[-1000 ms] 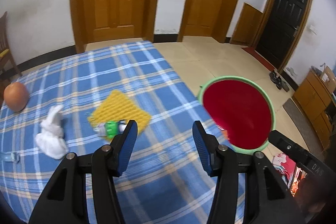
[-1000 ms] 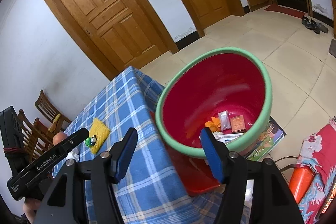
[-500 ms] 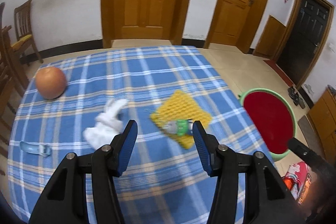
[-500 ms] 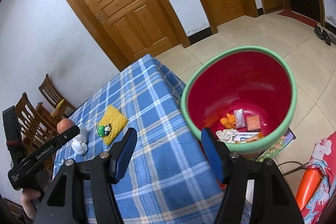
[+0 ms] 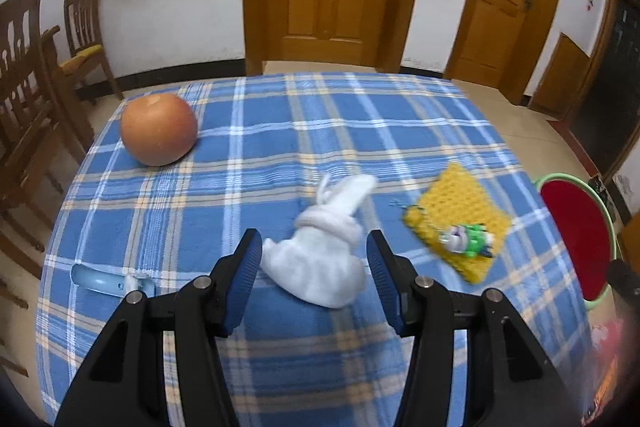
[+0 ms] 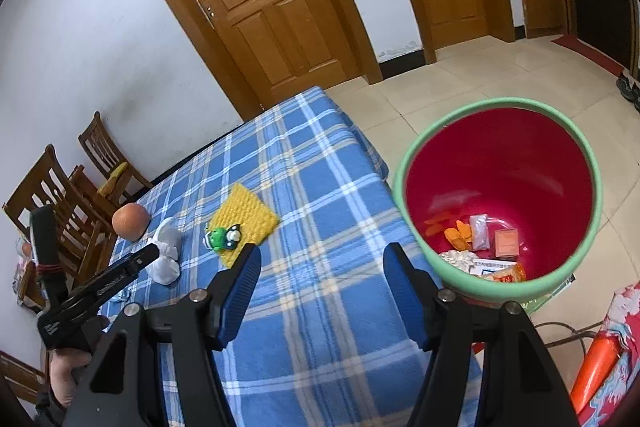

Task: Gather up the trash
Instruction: 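Move both tools back over the remaining table items, then close the left gripper on the white sock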

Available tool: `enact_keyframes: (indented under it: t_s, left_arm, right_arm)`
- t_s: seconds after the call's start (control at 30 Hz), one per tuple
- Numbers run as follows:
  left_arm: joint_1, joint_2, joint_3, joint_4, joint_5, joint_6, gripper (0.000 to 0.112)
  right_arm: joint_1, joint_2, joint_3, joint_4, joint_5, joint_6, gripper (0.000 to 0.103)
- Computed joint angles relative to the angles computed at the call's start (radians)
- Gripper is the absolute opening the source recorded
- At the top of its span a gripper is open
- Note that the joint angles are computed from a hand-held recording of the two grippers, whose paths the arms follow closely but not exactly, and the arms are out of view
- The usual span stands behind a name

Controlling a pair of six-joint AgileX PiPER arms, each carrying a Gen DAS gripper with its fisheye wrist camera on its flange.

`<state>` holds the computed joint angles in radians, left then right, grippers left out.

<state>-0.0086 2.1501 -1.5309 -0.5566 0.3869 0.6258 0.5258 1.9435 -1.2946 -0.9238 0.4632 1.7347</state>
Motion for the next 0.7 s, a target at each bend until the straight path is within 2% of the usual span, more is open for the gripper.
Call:
enact_keyframes:
  t_s: [0.17,0.47,0.7]
  left_arm:
    - [0.029,0.055,-0.055,-0.073,0.046,0.046,0.057]
    - [0.031,0.078,-0.052,-0.191,0.058,0.181,0.057]
    - [0.056,0.090,-0.057,-0.311,0.103,0.300,0.040]
  right_arm:
    - [0.005,0.054,-0.096,0.084,0.025,-0.129,0.066]
    - [0.013,0.182,-0.298,0.239,0.065,-0.350,0.066]
    - [0.016,0.296,-0.474,0.380,0.116,-0.524,0.066]
